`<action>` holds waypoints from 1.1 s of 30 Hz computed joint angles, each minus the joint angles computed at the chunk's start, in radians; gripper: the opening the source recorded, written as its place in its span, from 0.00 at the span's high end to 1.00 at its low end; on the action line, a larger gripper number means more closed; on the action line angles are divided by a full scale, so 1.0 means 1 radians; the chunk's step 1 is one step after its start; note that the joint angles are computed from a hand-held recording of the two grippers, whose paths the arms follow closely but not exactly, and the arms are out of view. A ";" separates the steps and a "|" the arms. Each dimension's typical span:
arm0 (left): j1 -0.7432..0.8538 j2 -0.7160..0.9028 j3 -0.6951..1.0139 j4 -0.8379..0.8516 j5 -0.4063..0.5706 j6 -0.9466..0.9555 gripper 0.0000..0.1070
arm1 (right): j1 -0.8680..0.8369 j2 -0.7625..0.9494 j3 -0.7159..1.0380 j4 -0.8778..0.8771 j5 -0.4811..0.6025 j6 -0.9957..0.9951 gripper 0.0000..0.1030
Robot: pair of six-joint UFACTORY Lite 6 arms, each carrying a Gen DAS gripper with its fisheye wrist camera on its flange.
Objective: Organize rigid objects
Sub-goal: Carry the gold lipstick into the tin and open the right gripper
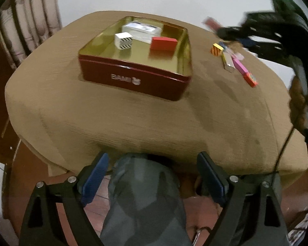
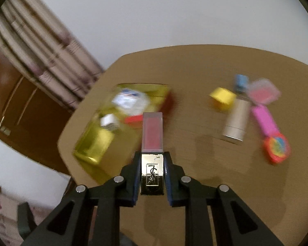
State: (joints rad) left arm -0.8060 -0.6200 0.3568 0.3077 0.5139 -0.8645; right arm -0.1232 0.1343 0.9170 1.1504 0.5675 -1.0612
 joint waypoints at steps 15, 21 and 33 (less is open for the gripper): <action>0.236 -0.021 -0.033 -0.338 -0.041 0.452 0.20 | 0.354 0.708 0.813 -0.580 0.017 0.647 0.81; 0.258 0.040 -0.021 -0.439 -0.059 0.554 0.20 | 0.398 0.912 1.142 -0.843 0.120 0.778 0.81; 0.173 0.057 -0.018 -0.290 -0.076 0.373 0.20 | 0.282 0.509 0.629 -0.257 -0.049 0.184 0.79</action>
